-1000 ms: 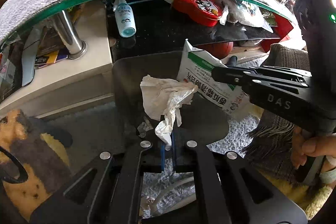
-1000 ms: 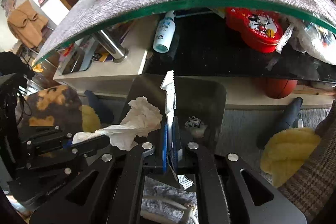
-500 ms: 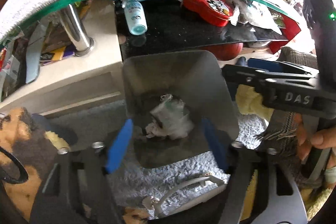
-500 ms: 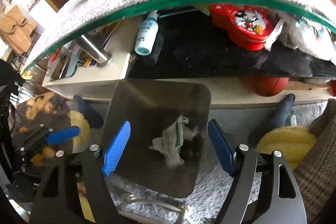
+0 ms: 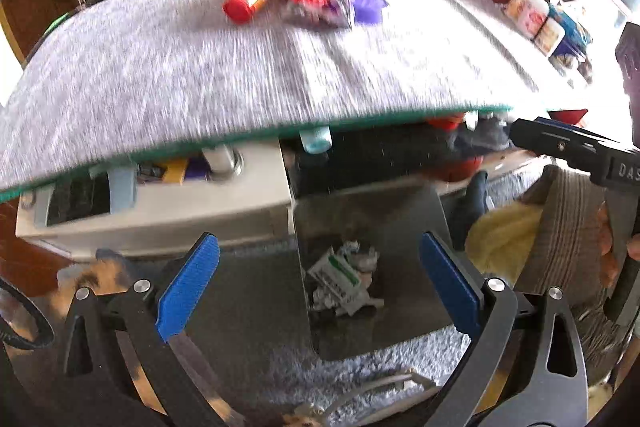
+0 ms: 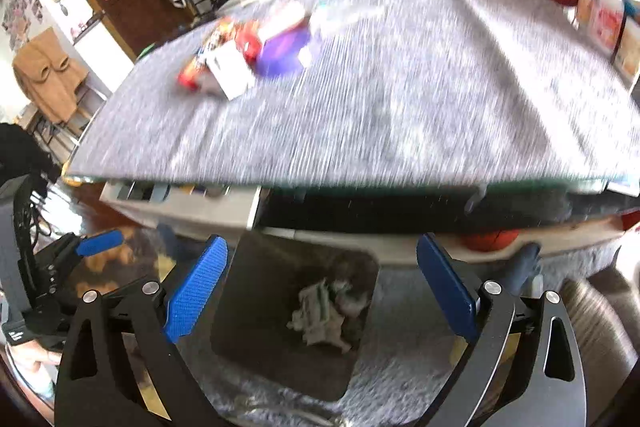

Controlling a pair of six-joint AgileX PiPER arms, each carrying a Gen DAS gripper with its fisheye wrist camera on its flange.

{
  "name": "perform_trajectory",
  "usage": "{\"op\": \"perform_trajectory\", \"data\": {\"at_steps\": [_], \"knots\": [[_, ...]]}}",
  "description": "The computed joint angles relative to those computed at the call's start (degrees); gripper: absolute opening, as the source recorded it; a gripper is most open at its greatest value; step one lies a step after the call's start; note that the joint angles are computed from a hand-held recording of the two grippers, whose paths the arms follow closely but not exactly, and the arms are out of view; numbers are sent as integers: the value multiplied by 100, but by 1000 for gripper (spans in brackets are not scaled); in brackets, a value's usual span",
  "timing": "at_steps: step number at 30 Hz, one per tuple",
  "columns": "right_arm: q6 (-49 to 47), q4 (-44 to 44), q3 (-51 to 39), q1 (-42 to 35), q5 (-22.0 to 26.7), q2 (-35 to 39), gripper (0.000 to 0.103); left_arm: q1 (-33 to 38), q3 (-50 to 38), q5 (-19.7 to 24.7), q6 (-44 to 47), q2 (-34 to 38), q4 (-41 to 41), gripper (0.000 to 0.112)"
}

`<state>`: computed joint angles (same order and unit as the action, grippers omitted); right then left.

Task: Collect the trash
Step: 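Grasp the silver blister pack with the left tool while the right tool grasps a clear plastic bag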

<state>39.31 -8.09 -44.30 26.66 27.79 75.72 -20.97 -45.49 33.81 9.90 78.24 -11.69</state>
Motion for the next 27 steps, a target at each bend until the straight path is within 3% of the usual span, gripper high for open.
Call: {"op": "perform_trajectory", "data": {"at_steps": [12, 21, 27], "knots": [[-638, -78, -1966, -840, 278, 1414, 96, 185, -2353, 557, -29, 1465, -206, 95], [-1069, 197, -3538, -1213, 454, 2680, 96, -94, -3668, 589, -254, 2409, 238, 94], [-1243, 341, -4252, -1277, 625, 3334, 95, -140, -4318, 829, -4, 2925, 120, 76]]}}
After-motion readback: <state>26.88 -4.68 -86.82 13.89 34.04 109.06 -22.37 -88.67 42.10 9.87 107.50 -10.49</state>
